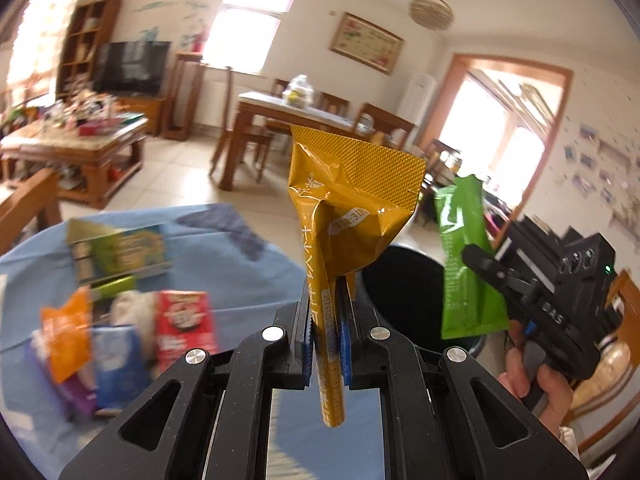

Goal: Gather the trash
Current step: 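Carry both wrappers over the black bin and open both tools to drop them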

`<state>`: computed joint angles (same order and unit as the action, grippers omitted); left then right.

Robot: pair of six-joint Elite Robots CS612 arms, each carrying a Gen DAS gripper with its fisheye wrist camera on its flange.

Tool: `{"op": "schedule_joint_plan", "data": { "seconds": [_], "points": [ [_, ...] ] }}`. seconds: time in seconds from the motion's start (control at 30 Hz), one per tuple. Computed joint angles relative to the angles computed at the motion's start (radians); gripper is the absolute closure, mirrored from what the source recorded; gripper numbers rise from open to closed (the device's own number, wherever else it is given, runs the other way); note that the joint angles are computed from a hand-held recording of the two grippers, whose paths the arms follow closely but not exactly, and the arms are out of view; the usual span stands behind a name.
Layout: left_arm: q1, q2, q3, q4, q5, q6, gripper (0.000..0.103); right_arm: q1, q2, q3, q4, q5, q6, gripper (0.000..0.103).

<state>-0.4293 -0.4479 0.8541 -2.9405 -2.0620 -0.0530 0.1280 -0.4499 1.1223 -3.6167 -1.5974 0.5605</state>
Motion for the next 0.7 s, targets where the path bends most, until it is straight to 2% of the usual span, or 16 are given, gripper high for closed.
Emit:
{"op": "schedule_joint_plan", "data": {
  "seconds": [0.2,0.37,0.53,0.7],
  "points": [
    [-0.029,0.053,-0.091,0.049,-0.086,0.056,0.092,-0.024,-0.007,0.050,-0.008,-0.066,0.106,0.066],
    [-0.048,0.133,-0.229,0.147,-0.150,0.052,0.092,-0.035,-0.012,0.078,-0.002,-0.109,0.160,0.066],
    [-0.076,0.190,-0.333,0.216,-0.148,0.053,0.092,-0.043,-0.011,0.090,0.013,-0.122,0.185,0.066],
    [-0.093,0.249,-0.439,0.305,-0.153,0.091,0.092,-0.043,-0.015,0.106,0.014,-0.134,0.208,0.066]
  ]
}}
